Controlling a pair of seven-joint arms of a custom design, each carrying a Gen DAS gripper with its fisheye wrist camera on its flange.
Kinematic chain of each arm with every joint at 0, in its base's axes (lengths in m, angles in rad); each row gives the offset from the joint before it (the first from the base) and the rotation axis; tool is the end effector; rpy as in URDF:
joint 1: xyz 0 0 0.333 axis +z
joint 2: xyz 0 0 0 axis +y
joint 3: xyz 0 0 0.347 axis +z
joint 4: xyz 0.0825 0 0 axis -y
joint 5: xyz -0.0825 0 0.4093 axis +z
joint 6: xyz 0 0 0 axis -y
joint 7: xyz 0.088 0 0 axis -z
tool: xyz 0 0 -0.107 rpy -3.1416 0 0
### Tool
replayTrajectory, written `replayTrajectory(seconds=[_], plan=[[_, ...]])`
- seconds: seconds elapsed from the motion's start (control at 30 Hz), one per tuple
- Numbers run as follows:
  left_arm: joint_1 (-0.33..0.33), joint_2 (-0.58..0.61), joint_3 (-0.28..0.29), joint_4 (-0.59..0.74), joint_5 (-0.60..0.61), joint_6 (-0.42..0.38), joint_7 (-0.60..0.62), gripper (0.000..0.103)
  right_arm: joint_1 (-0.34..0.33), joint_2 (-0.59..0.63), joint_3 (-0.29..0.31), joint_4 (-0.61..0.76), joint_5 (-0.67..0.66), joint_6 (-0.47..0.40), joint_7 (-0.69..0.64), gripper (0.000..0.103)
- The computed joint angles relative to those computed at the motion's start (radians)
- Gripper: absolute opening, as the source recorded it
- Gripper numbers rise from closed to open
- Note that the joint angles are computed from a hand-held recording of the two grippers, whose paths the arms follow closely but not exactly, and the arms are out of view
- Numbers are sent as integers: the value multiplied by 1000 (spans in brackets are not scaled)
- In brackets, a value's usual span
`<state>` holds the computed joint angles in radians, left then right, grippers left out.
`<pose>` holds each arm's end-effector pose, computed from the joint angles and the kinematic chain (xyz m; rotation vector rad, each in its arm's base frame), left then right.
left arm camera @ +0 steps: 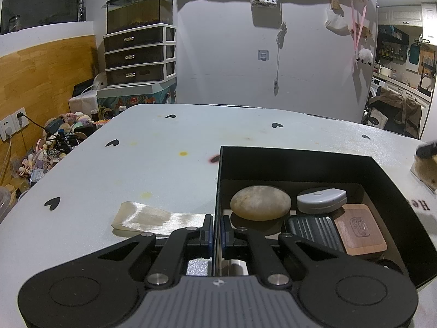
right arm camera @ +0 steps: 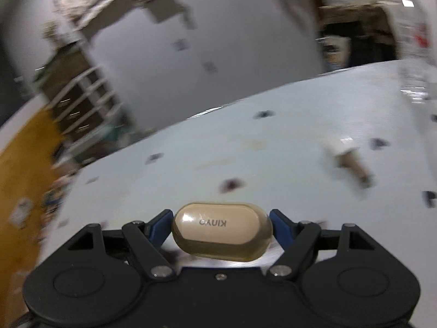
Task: Organize rigid objects
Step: 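Lower the gold earbud case into the box and open the right tool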
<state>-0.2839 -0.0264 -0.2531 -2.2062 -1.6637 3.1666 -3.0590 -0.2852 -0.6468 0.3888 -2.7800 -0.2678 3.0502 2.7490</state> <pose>0.5076 -0.1980 0.4489 -1.2222 2.1010 -1.0828 0.3884 0.0700 0.4902 -0.8849 2.1280 -0.6176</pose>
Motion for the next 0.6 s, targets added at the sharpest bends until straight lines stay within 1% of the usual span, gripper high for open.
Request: replayTrajectory(seconds=[0.1, 0.17, 0.27, 0.4, 0.53, 0.6], plan=[[0, 0, 0, 0, -1, 1, 0, 5, 194, 61, -136, 39, 39, 34, -113, 78], [0, -1, 0, -4, 21, -1, -20, 5, 304, 96, -205, 71, 76, 31, -193, 78], [-2, 2, 0, -2, 25, -1, -26, 5, 442, 154, -274, 125, 141, -4, -298, 78], [1, 2, 4, -1, 10, -15, -17, 5, 591, 211, -354, 169, 256, -51, -423, 78], [4, 1, 5, 2, -14, -28, 1, 5, 695, 251, -411, 201, 395, -97, -523, 78], [7, 0, 6, 3, -27, -37, 11, 5, 719, 266, -418, 209, 452, -107, -561, 78]])
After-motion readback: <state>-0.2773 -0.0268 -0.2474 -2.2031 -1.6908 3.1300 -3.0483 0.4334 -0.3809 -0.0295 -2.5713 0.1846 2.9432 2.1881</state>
